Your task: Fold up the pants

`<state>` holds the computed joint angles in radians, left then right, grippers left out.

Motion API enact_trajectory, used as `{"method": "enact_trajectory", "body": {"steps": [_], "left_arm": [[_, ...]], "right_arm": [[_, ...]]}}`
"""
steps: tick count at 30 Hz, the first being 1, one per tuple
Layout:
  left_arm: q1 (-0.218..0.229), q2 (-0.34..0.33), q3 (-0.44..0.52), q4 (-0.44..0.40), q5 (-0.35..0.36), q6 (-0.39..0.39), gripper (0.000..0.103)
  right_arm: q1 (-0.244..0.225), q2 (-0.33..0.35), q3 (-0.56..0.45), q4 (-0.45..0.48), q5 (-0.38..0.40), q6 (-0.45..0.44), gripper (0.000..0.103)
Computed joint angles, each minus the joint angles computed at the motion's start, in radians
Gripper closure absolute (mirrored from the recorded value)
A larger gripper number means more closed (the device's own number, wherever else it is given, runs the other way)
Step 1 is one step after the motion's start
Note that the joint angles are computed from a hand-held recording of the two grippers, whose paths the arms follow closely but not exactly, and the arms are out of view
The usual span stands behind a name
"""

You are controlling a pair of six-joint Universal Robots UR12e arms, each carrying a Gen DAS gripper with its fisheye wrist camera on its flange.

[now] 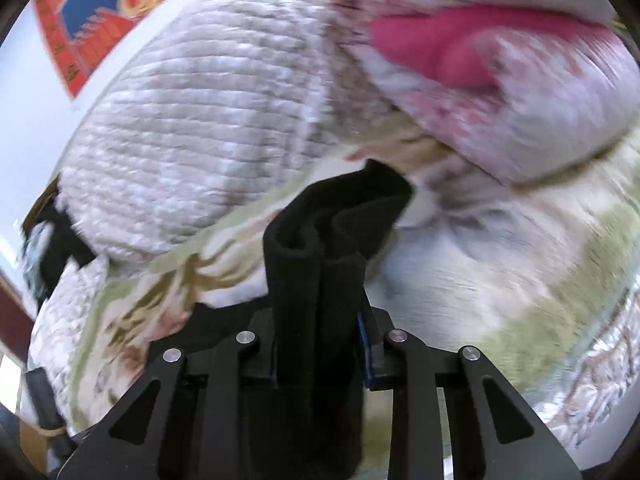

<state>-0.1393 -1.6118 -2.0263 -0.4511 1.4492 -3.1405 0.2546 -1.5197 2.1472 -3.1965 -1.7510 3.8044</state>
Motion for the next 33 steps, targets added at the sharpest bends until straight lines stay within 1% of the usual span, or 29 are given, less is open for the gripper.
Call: {"method": "enact_trajectory", "body": {"steps": [2,3,6,8,12,15,18,20,23,26,28,29,31,33], "left_arm": [[0.016,0.003,-0.014,0.008,0.039,-0.005,0.060],[0.024,0.004,-0.020,0.008,0.053,-0.006,0.060],[0.050,0.012,-0.033,0.006,0.079,-0.017,0.060],[0.068,0.018,-0.036,0.005,0.080,-0.033,0.060],[0.091,0.025,-0.039,0.020,0.096,-0.058,0.060],[0.101,0.028,-0.039,0.029,0.124,-0.069,0.060],[0.108,0.030,-0.041,0.042,0.157,-0.072,0.060],[0.112,0.032,-0.041,0.044,0.175,-0.073,0.060],[0.124,0.033,-0.039,0.038,0.166,-0.085,0.060],[0.129,0.036,-0.040,0.037,0.159,-0.090,0.060],[0.135,0.038,-0.041,0.036,0.146,-0.091,0.060],[0.137,0.039,-0.043,0.036,0.145,-0.095,0.060],[0.144,0.040,-0.044,0.035,0.143,-0.105,0.060],[0.149,0.040,-0.043,0.032,0.137,-0.116,0.060]], "right_arm": [[0.017,0.011,-0.021,-0.004,0.020,-0.033,0.075],[0.032,0.022,-0.041,-0.003,0.033,-0.062,0.075],[0.064,0.053,-0.089,0.012,0.062,-0.120,0.075],[0.089,0.081,-0.125,0.030,0.077,-0.167,0.075],[0.137,0.143,-0.192,0.086,0.114,-0.257,0.075],[0.164,0.194,-0.234,0.167,0.144,-0.329,0.075],[0.175,0.217,-0.248,0.214,0.155,-0.354,0.075],[0.185,0.220,-0.247,0.213,0.138,-0.367,0.075],[0.188,0.213,-0.245,0.197,0.134,-0.374,0.075],[0.199,0.222,-0.256,0.211,0.131,-0.403,0.074],[0.194,0.232,-0.260,0.237,0.162,-0.398,0.064],[0.191,0.233,-0.257,0.232,0.177,-0.394,0.061],[0.188,0.231,-0.247,0.190,0.212,-0.393,0.048],[0.184,0.225,-0.242,0.175,0.257,-0.404,0.043]]}}
